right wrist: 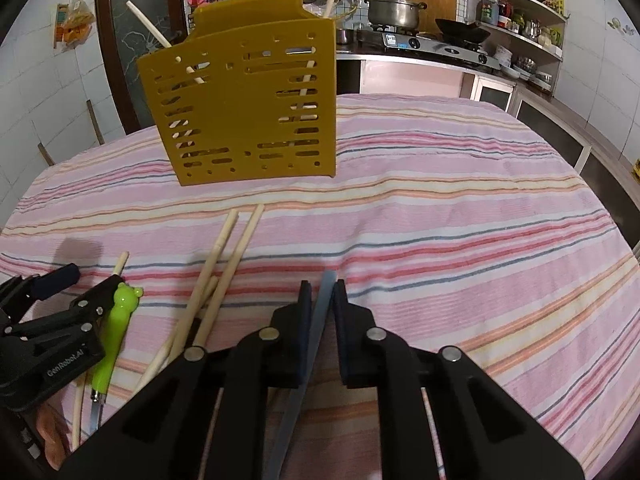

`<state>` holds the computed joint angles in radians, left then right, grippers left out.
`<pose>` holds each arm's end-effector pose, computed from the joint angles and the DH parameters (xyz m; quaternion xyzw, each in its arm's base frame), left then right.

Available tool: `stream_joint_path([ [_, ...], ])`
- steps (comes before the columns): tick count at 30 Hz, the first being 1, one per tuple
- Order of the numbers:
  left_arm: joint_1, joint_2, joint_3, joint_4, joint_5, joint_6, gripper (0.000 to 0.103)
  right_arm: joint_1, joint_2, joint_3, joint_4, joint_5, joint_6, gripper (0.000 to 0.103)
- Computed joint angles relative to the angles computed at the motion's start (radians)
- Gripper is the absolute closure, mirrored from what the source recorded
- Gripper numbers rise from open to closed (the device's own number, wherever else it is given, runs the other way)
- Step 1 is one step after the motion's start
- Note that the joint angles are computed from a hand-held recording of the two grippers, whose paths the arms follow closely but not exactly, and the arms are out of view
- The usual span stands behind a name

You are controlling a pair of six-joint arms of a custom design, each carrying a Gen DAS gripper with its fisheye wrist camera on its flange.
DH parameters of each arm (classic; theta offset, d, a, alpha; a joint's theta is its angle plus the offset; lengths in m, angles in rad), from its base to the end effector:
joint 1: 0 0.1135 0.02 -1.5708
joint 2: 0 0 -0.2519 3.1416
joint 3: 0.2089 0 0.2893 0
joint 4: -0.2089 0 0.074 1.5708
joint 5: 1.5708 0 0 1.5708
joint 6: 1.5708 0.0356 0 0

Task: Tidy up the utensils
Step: 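Grasp the blue spatula with the right tool while the left tool grasps a chopstick, then lift the spatula and chopstick and carry both over the yellow holder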

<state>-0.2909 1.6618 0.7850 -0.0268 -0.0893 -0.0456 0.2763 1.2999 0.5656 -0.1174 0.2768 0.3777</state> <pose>0.3245 -0.0938 0.0992 0.1010 0.9386 -0.0132 0.3296 0.2664 0.0654 0.1297 0.0955 0.9235 -0.0104 0.3715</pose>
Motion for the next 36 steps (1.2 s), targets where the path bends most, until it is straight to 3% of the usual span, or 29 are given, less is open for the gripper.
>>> stream_joint_path([
  [5, 0.001, -0.005, 0.003, -0.013, 0.021, -0.006, 0.054, -0.016, 0.016, 0.011, 0.007, -0.029, 0.006, 0.092],
  [7, -0.002, -0.016, -0.006, -0.014, 0.029, -0.002, 0.065, -0.012, 0.013, 0.009, 0.009, -0.02, 0.01, 0.092],
  [16, 0.02, -0.034, -0.012, -0.029, 0.093, -0.017, 0.096, -0.027, -0.043, -0.027, 0.037, -0.013, 0.018, 0.095],
  [29, 0.049, -0.088, -0.041, 0.011, 0.119, -0.051, 0.098, -0.02, -0.099, -0.059, 0.078, 0.01, -0.005, 0.095],
  [36, 0.048, -0.242, -0.138, 0.106, 0.083, -0.055, 0.098, -0.031, -0.203, -0.113, 0.114, 0.016, -0.019, 0.096],
])
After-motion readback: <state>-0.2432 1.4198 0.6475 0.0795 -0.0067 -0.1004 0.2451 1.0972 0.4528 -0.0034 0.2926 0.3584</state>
